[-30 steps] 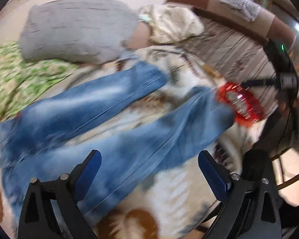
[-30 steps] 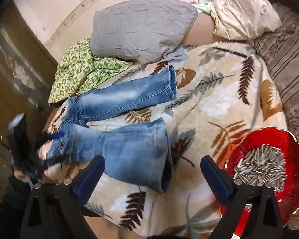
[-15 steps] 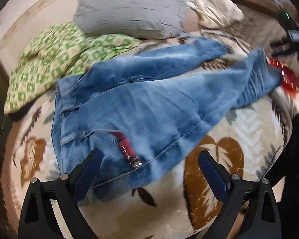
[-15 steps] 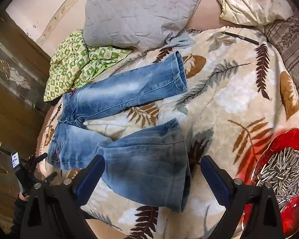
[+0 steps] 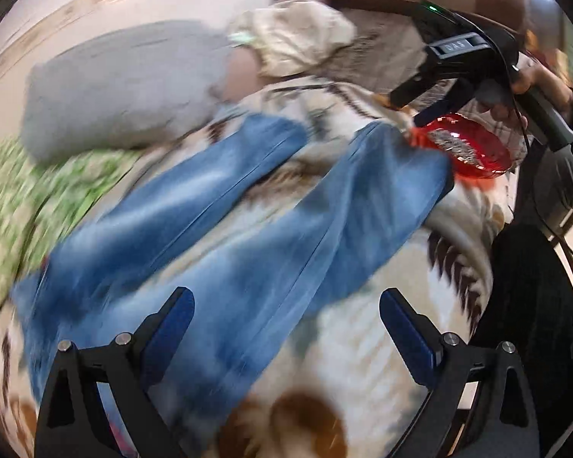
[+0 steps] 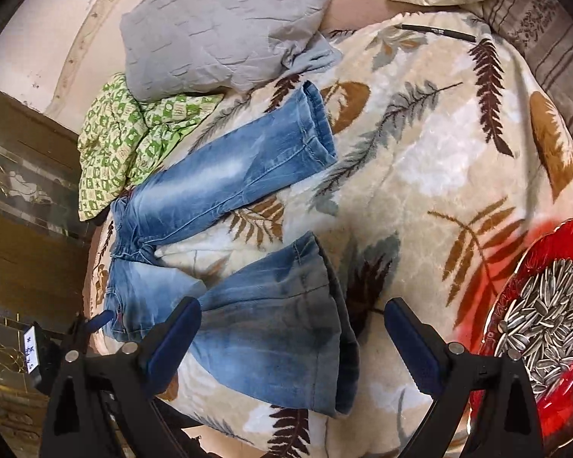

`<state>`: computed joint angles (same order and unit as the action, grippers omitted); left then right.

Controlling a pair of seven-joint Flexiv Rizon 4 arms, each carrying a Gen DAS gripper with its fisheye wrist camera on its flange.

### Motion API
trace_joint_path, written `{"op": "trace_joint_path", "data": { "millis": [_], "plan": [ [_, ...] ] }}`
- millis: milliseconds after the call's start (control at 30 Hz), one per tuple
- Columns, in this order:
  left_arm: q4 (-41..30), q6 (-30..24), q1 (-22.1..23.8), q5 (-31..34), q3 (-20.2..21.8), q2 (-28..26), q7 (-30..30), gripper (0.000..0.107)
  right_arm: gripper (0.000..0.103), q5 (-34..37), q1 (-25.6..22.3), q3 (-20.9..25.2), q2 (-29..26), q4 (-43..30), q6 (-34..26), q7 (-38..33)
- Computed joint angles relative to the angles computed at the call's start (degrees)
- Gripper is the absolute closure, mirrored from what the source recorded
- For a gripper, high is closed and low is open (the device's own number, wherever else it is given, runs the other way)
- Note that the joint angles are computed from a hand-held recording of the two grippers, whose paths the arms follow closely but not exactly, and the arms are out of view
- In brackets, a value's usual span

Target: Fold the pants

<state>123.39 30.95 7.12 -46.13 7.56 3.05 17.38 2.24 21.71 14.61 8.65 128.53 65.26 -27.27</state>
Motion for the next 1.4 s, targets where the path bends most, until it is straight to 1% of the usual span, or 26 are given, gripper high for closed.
{"op": "trace_joint_path", "data": {
  "millis": [67,200,267,367,400,433,467,500,533,567,633,700,767,867,900,933,967,1000,1033,1067,1100,1167,1233,1300,1333,1400],
  "plan": [
    [0.4,0.5,-1.4,0.2,-1.2,0.3,-1.0,0.009,0.005,1.0,0.1,-0.2,0.3,0.0,-0.2,-0.6],
    [1.0,4.2,-4.3,0.9,-3.1,-0.2,-2.5,0.009,0.005,4.4,0.5,-1.1,0.0,-0.5,0.0,-2.8],
    [1.1,6.4,-5.4,1.1,-3.8,-0.9,-2.4,0.009,0.005,7.9,1.0,-1.8,-0.9,-1.3,0.6,-5.2],
    [1.4,9.8,-6.7,2.4,-4.5,-2.0,-2.2,0.009,0.005,15.7,1.7,-3.1,-3.6,-3.7,1.0,-11.1],
    [1.2,9.7,-6.7,3.1,-4.4,-2.4,-1.9,0.009,0.007,19.4,2.0,-3.4,-4.9,-5.0,0.9,-14.5],
    [0.6,8.6,-6.6,4.3,-4.4,-3.0,-2.2,0.012,0.010,21.5,1.9,-3.3,-5.9,-6.0,0.9,-16.9],
    [-0.1,6.7,-6.2,5.2,-4.2,-3.5,-2.1,0.043,0.027,23.2,1.8,-2.9,-7.0,-6.9,1.5,-19.3],
    [-1.6,4.0,-5.6,8.3,-4.2,-4.4,-3.3,0.077,0.048,24.9,1.7,-2.5,-7.9,-7.7,2.2,-21.9],
    [-2.1,5.0,-5.7,10.5,-4.3,-4.9,-4.9,0.100,0.075,25.3,1.5,-1.9,-8.4,-8.1,3.0,-23.4],
    [-2.2,6.2,-5.7,11.4,-4.4,-5.1,-6.2,0.104,0.082,24.3,1.3,-1.4,-8.8,-8.2,3.6,-24.0],
    [-3.8,1.9,-4.7,11.1,-4.2,-5.3,-6.1,0.104,0.082,19.8,1.2,-0.8,-9.1,-8.5,3.6,-23.1],
    [-4.7,-0.2,-3.9,8.4,-3.8,-4.4,-4.4,0.104,0.082,15.6,1.0,-0.5,-8.7,-9.0,3.2,-22.5],
    [-5.9,-0.8,-3.5,5.5,-3.6,-4.0,-4.1,0.104,0.082,10.8,0.5,-0.8,-8.2,-9.6,3.2,-20.3],
    [-8.0,-1.2,-3.0,-1.2,-3.4,-3.1,-4.6,0.104,0.082,-2.3,-0.9,-2.0,-7.8,-11.2,3.8,-14.4],
    [-8.6,-0.8,-3.0,-4.2,-3.3,-2.7,-4.4,0.104,0.082,-9.5,-1.5,-2.5,-7.6,-11.6,5.3,-11.3],
    [-8.9,-0.4,-3.0,-6.0,-3.2,-2.4,-4.3,0.104,0.082,-15.6,-2.1,-2.8,-7.5,-11.9,6.9,-8.8],
    [-9.2,-0.3,-3.0,-7.8,-3.1,-2.2,-4.0,0.104,0.082,-24.5,-3.0,-3.1,-7.2,-12.2,8.5,-4.7],
    [-9.3,-1.1,-2.9,-9.2,-2.8,-1.6,-3.6,0.104,0.082,-31.1,-3.6,-3.2,-6.9,-12.4,9.1,-1.8],
    [-9.4,-1.5,-2.9,-9.6,-2.6,-1.5,-3.4,0.104,0.082,-37.7,-4.3,-3.1,-6.5,-12.7,9.2,1.2],
    [-8.8,-1.8,-2.9,-9.4,-2.3,-0.9,-2.6,0.104,0.082,-42.3,-4.7,-2.8,-6.1,-12.9,9.0,3.6],
    [-8.1,-1.8,-3.0,-8.9,-2.1,-0.5,-1.8,0.104,0.082,-43.4,-4.6,-2.2,-5.5,-12.8,7.0,4.5],
    [-5.4,-1.8,-3.4,-6.1,-1.7,0.8,-0.5,0.104,0.082,-41.1,-3.7,-0.9,-4.4,-11.6,2.3,4.9],
    [-1.5,-1.3,-4.0,-1.9,-1.4,1.9,0.9,0.104,0.082,-34.1,-2.5,0.4,-3.2,-8.4,-2.1,4.1],
    [3.7,1.9,-5.0,3.4,-1.6,3.3,2.5,0.104,0.082,-22.5,-0.2,1.5,-2.9,-5.2,-6.5,1.8],
    [5.7,3.5,-5.5,4.9,-1.6,3.9,3.3,0.104,0.082,-16.8,1.0,2.0,-2.7,-3.5,-8.3,0.2],
    [9.3,6.4,-6.2,7.9,-1.5,4.6,4.2,0.104,0.082,-12.1,2.4,3.0,-2.1,-0.9,-9.4,0.6]
  ]
}}
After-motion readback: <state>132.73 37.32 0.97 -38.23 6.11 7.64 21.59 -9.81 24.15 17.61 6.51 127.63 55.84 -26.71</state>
